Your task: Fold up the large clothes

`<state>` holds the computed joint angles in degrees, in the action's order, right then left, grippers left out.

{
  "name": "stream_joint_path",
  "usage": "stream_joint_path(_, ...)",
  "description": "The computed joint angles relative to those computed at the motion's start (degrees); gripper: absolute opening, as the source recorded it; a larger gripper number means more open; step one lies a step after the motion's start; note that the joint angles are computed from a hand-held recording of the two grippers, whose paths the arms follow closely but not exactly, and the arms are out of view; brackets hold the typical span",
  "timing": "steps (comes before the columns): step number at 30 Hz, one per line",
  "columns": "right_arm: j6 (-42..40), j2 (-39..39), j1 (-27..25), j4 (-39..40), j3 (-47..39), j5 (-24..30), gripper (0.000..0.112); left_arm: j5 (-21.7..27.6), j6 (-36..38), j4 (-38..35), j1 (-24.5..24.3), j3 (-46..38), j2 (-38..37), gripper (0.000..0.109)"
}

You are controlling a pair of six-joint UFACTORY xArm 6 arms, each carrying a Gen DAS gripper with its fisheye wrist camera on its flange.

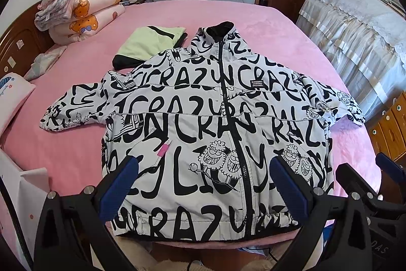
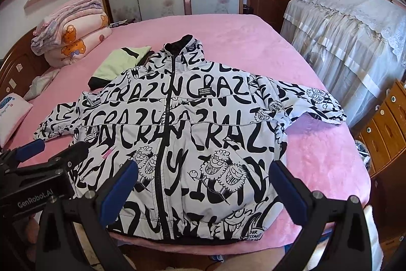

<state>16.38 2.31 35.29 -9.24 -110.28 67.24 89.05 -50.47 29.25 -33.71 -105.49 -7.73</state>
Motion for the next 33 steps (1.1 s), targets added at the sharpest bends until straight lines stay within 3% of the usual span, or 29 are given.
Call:
stream_joint_path(19,1.15,1.89,-0.09,-0.92,-1.77,1.64,0.103,-0.94,-1.7,1.17,-0.73,4.55,-2.41,0.102)
stream_joint_path(33,1.1,1.54,-0.5,-0.68,-1.07,0.95,0.103,-0.67,-0.8,0.1,0.25,3.1,-1.26,0.102)
